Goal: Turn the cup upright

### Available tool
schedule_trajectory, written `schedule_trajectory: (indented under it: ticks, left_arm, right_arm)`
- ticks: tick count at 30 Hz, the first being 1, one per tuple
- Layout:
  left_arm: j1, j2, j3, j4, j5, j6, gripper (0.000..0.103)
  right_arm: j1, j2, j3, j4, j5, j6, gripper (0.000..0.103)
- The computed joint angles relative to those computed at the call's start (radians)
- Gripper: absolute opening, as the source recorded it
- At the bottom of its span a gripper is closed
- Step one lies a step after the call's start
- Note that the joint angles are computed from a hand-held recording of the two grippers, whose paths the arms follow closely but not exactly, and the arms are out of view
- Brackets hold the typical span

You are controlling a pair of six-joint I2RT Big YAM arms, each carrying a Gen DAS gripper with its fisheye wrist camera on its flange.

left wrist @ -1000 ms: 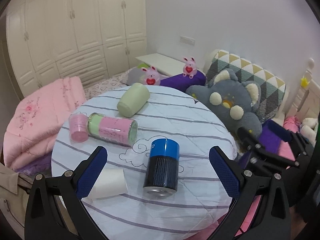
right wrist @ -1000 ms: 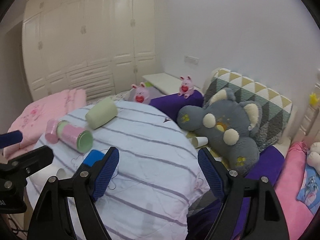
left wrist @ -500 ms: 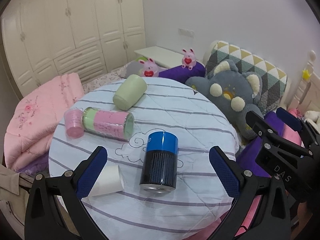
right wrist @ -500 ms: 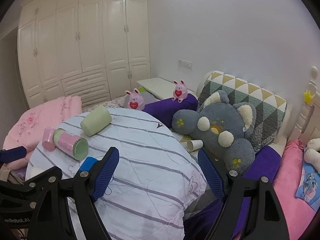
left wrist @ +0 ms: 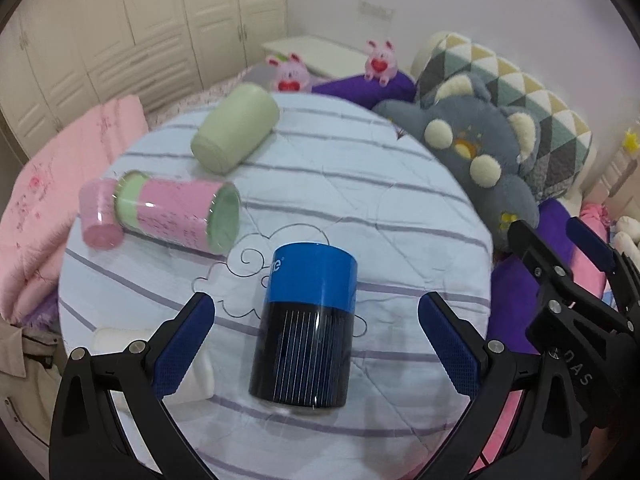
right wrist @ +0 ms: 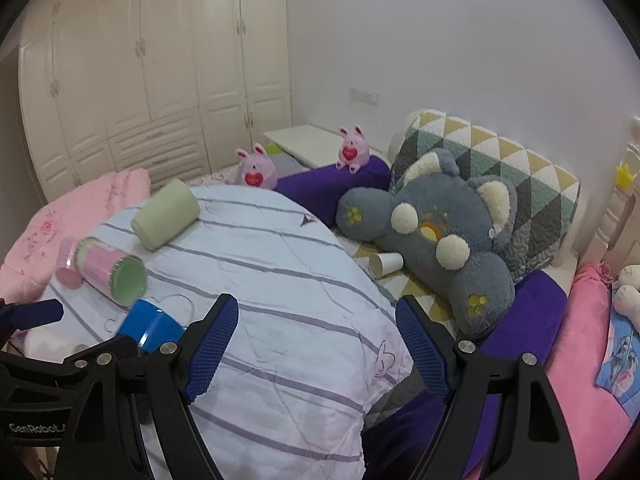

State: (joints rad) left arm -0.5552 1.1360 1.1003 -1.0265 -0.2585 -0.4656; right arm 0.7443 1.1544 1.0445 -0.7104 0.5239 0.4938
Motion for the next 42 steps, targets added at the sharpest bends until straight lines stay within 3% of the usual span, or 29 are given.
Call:
schedule_trajectory:
  ticks: [7,17,19,21,23,34,42]
  left_arm:
    - [0.050,0.133,0.045,-0.050,0.048,0.012,0.103]
    - [0.079,0.237,0.084,-0.087,0.098,0.055,0.103]
    - [0.084,0.243,0.089,-0.088,0.108,0.058,0.097]
    - [0.086,0.249,0.097,-0.101,0.109,0.065,0.079]
    - [0.091,0.250,0.097,-0.103,0.121,0.066,0.069]
    - [0.094,0.134,0.043,0.020,0.063,0.062,0.069]
    - [0.103,0.081,0.013,0.133,-0.056,0.021,0.068]
  right_arm:
    - [-0.048,0.054,0.014,0.007,-0.063,-0.010,0.082]
    - [-0.075,0.113,0.039,0.011,-0.123,-0.028,0.082]
    - [-0.076,0.118,0.041,0.008,-0.126,-0.027,0.082]
    - [-0.081,0.122,0.043,0.006,-0.130,-0.030,0.082]
    - [-0.084,0.123,0.044,0.001,-0.133,-0.024,0.082]
    - [-0.070,0.122,0.042,0.007,-0.150,-0.029,0.082]
    - [-0.048,0.123,0.040,0.016,-0.188,-0.033,0.082]
